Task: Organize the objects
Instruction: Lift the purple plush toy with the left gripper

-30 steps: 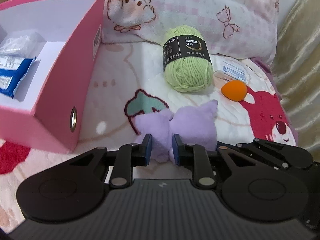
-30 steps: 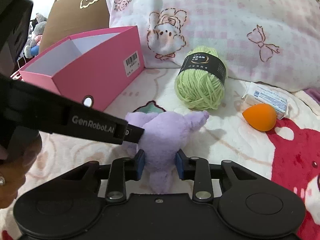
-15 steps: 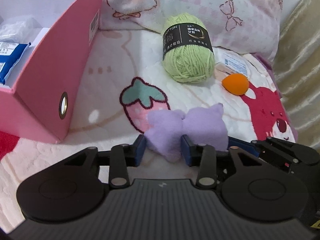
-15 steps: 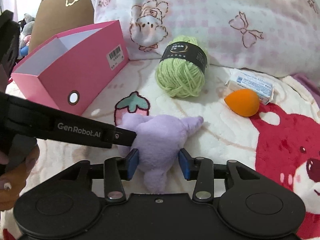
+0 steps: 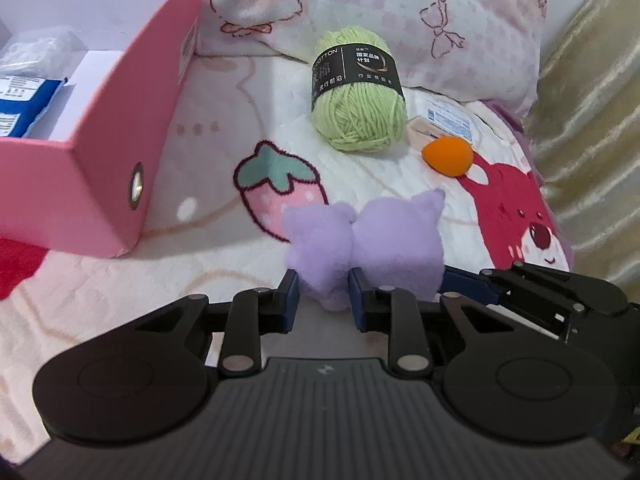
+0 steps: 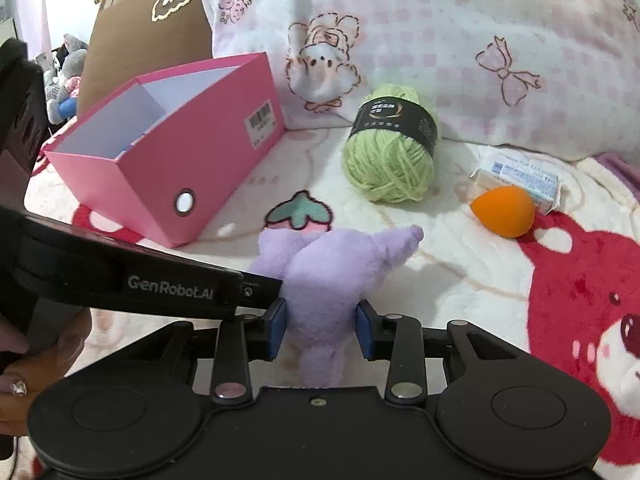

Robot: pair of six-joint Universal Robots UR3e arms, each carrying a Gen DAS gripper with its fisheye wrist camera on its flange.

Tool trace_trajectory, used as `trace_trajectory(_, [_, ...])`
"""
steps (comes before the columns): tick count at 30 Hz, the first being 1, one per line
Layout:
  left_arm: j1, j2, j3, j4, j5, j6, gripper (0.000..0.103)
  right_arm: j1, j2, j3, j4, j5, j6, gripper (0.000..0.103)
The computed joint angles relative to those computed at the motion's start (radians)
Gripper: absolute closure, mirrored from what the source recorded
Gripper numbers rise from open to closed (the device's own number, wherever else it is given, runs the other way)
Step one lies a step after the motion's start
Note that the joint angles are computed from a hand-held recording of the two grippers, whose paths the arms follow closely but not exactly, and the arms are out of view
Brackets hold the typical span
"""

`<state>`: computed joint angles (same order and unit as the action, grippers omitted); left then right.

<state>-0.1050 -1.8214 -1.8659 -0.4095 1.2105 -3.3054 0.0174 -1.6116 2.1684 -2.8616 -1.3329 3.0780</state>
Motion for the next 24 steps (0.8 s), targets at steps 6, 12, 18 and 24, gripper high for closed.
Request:
trace_trajectory(6, [0.046,0.116,-0.061,-0.098,-0.036,0.06,0.079,-0.001,-0.069,-0.002,0.094,0.054,0.02,0.062])
trace_trajectory(12, [0.096,0.233,-0.084,-0.25,-0.065,0.118,0.079,0.014,-0.123,-0.011,0.166,0.084,0.047,0.062])
trace_trajectory(18, [0.156,0.363,-0.095,-0.394,-0.089,0.176,0.079,0.055,-0.155,-0.058,0.232,0.086,0.092,0.062])
trace_trajectory(24, [0.202,0.445,-0.026,-0.601,-0.077,0.233,0.079,0.102,-0.156,-0.165,0.382,0.094,0.16,0.062])
